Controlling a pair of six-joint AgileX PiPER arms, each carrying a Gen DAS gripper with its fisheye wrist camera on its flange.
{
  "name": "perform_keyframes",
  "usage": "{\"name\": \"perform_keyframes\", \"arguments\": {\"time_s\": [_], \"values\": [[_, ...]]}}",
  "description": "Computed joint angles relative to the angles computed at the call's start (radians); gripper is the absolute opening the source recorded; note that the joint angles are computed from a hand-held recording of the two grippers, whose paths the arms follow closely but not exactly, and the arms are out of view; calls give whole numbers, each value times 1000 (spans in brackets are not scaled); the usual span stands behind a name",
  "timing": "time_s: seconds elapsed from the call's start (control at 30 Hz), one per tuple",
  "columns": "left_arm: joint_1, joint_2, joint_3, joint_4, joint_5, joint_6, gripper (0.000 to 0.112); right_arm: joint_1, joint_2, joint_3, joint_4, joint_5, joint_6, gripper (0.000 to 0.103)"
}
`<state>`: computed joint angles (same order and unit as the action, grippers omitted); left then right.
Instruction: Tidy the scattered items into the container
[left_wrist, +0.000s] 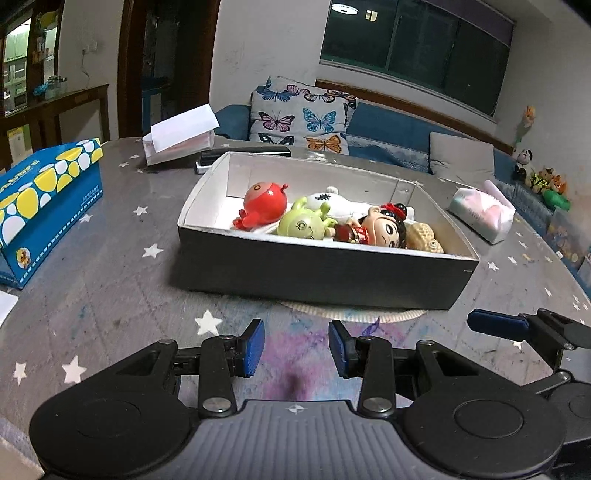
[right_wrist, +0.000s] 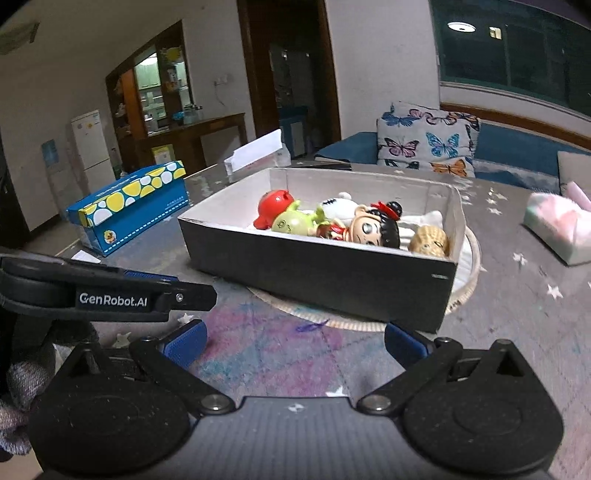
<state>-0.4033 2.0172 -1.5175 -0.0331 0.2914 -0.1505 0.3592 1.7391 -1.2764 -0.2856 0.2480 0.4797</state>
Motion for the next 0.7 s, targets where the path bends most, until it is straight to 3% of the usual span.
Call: {"name": "perform_keyframes", "arguments": {"time_s": [0.1, 0.23, 0.7], "values": [[-12, -2, 11, 106, -1, -105, 41, 9, -1, 10, -104, 9, 119, 103], [-15, -6, 26, 143, -5, -147, 41, 25, -7, 21, -213, 27, 236, 103], [-37, -14, 61, 398, -12, -406, 41, 32, -9, 52, -273, 23, 338, 103]]}}
